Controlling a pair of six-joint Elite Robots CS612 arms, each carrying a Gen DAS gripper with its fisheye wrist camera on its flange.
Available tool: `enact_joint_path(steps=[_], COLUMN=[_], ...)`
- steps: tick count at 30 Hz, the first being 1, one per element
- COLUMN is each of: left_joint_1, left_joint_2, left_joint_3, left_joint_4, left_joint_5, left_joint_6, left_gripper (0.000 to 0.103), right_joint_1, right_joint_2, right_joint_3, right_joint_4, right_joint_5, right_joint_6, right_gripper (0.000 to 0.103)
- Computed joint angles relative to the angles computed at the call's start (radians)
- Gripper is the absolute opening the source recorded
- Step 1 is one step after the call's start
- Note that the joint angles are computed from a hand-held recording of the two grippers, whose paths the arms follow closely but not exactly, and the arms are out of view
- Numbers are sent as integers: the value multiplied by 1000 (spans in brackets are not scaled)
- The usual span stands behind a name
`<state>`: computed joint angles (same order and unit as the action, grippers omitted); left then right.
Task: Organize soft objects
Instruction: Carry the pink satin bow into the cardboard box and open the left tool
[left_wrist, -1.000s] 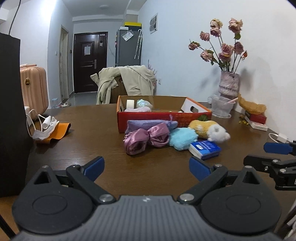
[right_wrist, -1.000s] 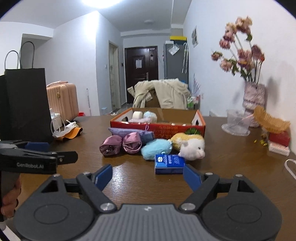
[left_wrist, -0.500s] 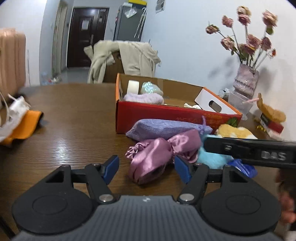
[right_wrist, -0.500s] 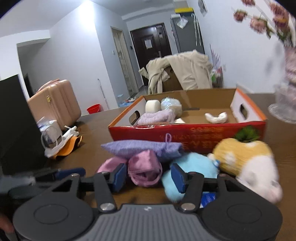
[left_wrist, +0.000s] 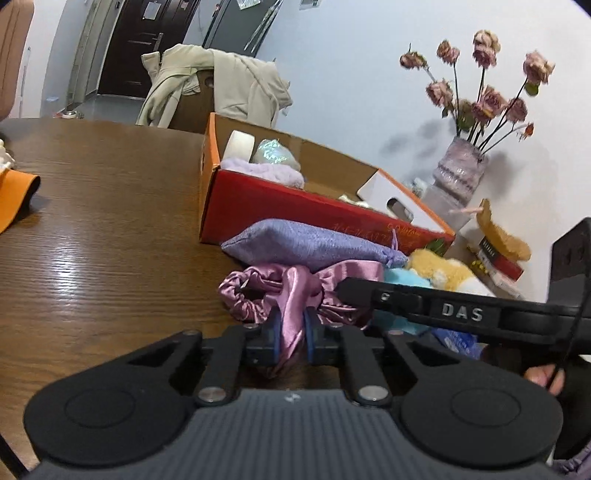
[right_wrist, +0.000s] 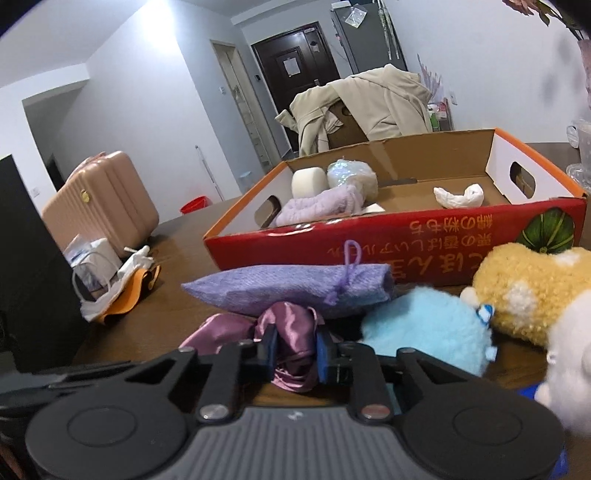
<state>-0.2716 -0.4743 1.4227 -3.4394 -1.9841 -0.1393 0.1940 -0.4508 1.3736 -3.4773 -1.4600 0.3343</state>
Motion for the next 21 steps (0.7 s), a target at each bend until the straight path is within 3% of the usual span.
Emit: enact_joint_path(steps=[11, 17, 21], left_joint_1=[-15, -39, -52], left_joint_2=[-148, -198, -217], left_joint_3=[266, 364, 397], left_joint_4=[-172, -300, -331], left_joint_5=[-26, -37, -57], left_joint_6=[66, 76, 81], left_gripper=[12, 12, 12], right_joint_1=[39, 58, 62], right_joint_2=[-130, -190, -216], right_joint_3=[259, 384, 446], right_joint_4=[-208, -356, -423], right_joint_5=[-45, -116, -149], right_joint_6=[-30, -36, -33], right_gripper=[17, 17, 17])
